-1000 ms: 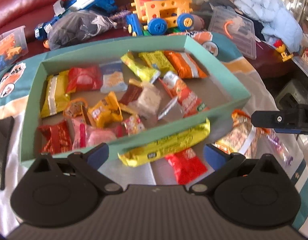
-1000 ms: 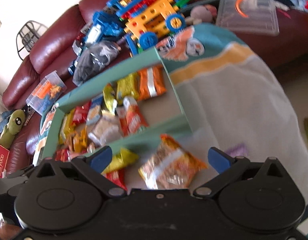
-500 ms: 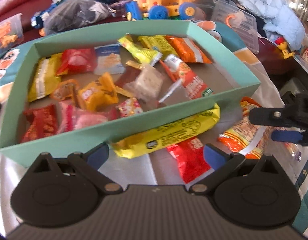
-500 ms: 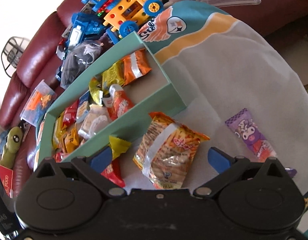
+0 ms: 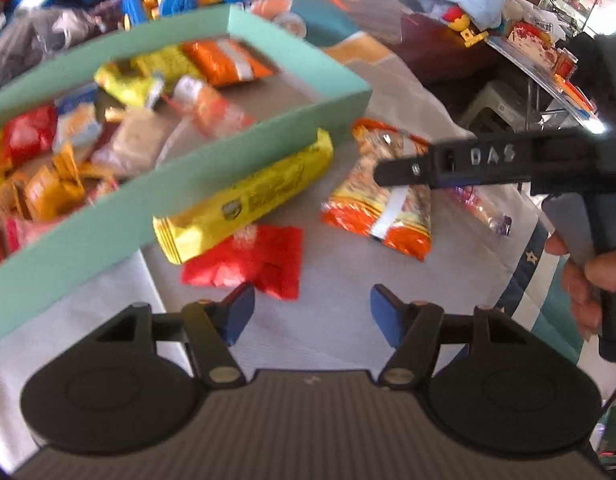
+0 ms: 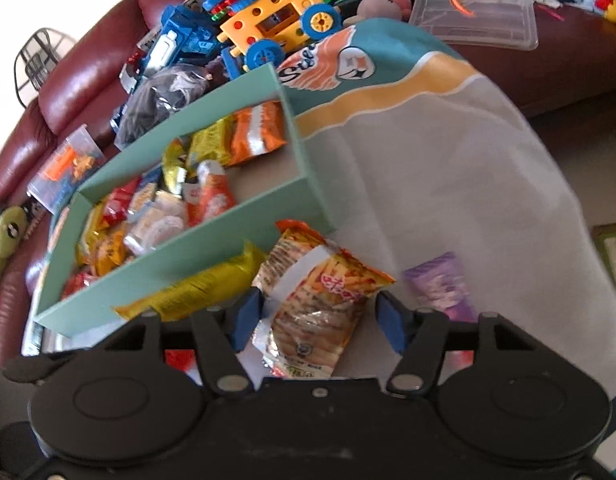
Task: Organize snacks
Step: 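Grasp the yellow cheese stick with the left tool while the right tool grasps the cracker bag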
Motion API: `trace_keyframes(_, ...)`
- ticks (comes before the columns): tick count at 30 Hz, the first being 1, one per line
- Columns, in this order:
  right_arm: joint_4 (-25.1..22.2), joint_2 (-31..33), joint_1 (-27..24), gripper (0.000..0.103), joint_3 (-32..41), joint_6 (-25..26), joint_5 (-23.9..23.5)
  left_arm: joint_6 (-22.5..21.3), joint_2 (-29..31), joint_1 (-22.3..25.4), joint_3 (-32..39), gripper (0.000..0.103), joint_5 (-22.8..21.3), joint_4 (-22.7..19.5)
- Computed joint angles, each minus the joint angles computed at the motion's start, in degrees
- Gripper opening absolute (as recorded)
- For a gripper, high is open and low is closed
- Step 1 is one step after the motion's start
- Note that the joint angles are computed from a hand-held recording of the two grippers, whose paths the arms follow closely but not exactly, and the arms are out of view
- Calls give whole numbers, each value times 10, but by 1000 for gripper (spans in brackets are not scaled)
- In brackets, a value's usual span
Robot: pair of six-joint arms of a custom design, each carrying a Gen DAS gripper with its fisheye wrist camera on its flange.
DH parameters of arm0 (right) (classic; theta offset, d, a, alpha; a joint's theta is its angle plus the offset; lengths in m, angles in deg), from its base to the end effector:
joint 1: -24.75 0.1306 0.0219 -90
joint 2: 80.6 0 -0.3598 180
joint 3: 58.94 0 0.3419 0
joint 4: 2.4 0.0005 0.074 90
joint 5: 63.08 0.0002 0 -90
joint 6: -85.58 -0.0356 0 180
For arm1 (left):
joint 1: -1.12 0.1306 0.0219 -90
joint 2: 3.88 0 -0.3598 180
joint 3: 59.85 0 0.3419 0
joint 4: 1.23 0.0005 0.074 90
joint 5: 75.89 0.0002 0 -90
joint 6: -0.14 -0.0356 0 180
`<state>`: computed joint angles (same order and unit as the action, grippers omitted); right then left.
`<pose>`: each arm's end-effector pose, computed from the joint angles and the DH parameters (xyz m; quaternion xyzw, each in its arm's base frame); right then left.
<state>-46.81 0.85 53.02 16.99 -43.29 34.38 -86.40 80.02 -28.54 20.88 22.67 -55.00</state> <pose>0.3362 0.1750 0.3697 0.1088 0.9314 0.1381 0.3186 0.3312 -0.1953 0.3778 0.2374 0.9263 -0.1494 0.2516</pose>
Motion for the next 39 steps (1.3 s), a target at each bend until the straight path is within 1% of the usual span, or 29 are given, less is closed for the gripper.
trace_keyframes(3, -6, -9, -11, 62, -7, 10, -8, -4, -13, 3, 7, 66, -22, 6)
trace_keyframes(6, -9, -18, -16, 64, -11, 17, -4, -14, -7, 0, 22, 70, -59, 12)
trace_keyframes(9, 2, -27, -17, 64, -22, 0, -12, -25, 22, 1, 42, 70, -65, 10)
trace_keyframes(11, 10, -34, -16, 64, -29, -12, -14, -34, 42, -6, 52, 71, -81, 10)
trace_keyframes(12, 13, -36, -14, 64, -31, -17, -14, -36, 44, -12, 50, 77, -86, 16)
trace_keyframes(13, 17, -40, -13, 64, -34, -21, -14, -39, 48, -19, 52, 79, -92, 16)
trace_keyframes(14, 21, -41, -13, 64, -36, -22, -15, -44, 54, -28, 56, 79, -94, 13)
trace_keyframes(15, 25, -42, -13, 64, -37, -22, -15, -48, 58, -34, 59, 74, -88, 9)
trace_keyframes(16, 29, -43, -13, 64, -38, -22, -16, -48, 65, -36, 67, 67, -65, -7)
trace_keyframes(17, 33, -43, -14, 64, -39, -22, -16, -45, 69, -43, 70, 68, -58, -14)
trace_keyframes(19, 40, -44, -16, 64, -43, -23, -14, -56, 65, -57, 68, 68, -69, -17)
trace_keyframes(20, 42, -44, -16, 64, -44, -22, -13, -55, 60, -59, 67, 66, -72, -17)
trace_keyframes(22, 39, -42, -18, 65, -45, -18, -12, -50, 46, -57, 62, 66, -84, -11)
trace_keyframes(24, 42, -41, -20, 65, -47, -25, -22, -49, 28, -51, 53, 69, -110, -2)
trace_keyframes(26, 51, -41, -20, 65, -48, -29, -33, -36, 16, -36, 44, 74, -124, 1)
trace_keyframes(27, 53, -40, -18, 66, -47, -30, -33, -31, 13, -28, 41, 75, -127, 0)
trace_keyframes(29, 59, -34, -12, 79, -43, -34, -30, -24, 21, -17, 43, 76, -132, -4)
trace_keyframes(31, 63, -24, -6, 79, -39, -38, -19, -33, 36, -12, 48, 76, -129, -3)
trace_keyframes(33, 60, -15, -1, 76, -34, -38, -7, -45, 56, -18, 57, 75, -126, -5)
trace_keyframes(34, 58, -15, -1, 67, -35, -37, -2, -48, 65, -23, 61, 74, -122, -10)
trace_keyframes(35, 56, -15, -1, 58, -36, -37, 1, -52, 76, -27, 68, 69, -121, -16)
trace_keyframes(37, 59, -24, -9, 53, -46, -34, -13, -65, 72, -40, 60, 65, -126, -11)
trace_keyframes(39, 57, -35, -15, 52, -54, -20, -24, -75, 68, -49, 65, 65, -99, -28)
